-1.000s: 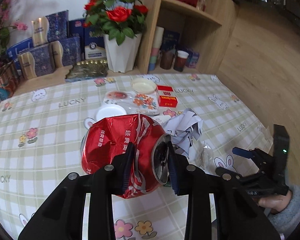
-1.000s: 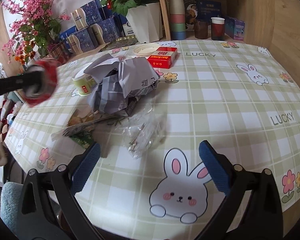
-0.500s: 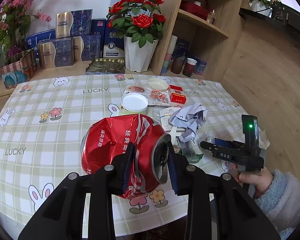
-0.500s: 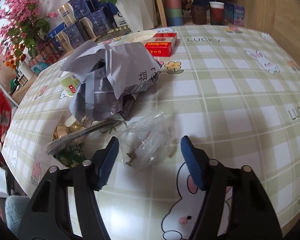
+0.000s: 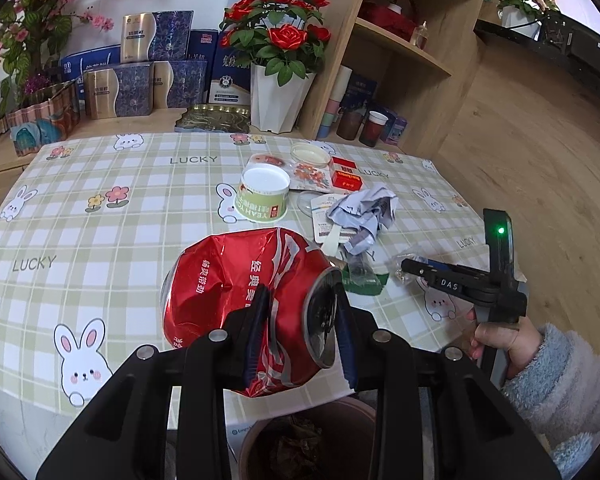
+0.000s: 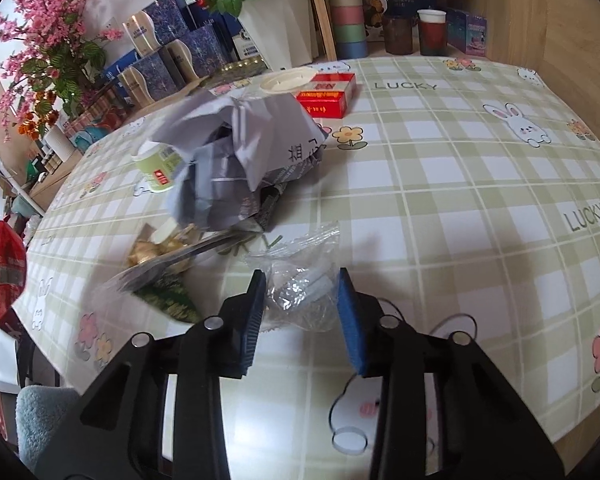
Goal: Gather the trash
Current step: 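Grasp the clear plastic bag with the right gripper while the left holds the can, then lower the red can over the bin and open the left gripper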
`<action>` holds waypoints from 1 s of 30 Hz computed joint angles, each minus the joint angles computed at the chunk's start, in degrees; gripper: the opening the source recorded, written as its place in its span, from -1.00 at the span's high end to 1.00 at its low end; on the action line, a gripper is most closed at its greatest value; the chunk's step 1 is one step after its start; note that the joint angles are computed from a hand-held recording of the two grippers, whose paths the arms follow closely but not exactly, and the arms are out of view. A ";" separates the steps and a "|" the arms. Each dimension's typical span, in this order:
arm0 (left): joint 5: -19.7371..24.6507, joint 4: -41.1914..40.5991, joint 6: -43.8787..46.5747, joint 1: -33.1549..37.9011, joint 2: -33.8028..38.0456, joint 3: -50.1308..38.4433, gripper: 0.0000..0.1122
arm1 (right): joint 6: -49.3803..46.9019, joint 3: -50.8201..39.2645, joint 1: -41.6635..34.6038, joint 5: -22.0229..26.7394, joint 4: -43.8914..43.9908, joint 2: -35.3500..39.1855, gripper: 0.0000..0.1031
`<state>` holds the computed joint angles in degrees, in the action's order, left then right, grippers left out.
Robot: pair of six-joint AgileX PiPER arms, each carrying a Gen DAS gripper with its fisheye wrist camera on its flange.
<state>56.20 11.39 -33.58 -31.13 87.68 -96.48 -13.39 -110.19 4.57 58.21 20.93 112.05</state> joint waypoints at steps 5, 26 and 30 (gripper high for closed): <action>0.43 1.93 -3.81 -3.31 -3.77 4.17 0.44 | -2.94 7.74 -0.75 -1.83 2.74 -7.09 0.30; 1.53 0.58 -11.71 -19.29 -8.61 19.33 0.44 | -13.81 36.28 -1.34 -0.79 13.20 -34.34 0.31; -1.64 -5.89 -8.68 -16.67 -7.42 22.93 0.44 | -14.25 38.37 -2.00 -0.72 13.78 -34.23 0.31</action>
<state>54.56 5.50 -42.26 -47.80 80.26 -73.55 -27.64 -71.82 2.58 57.49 34.71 77.82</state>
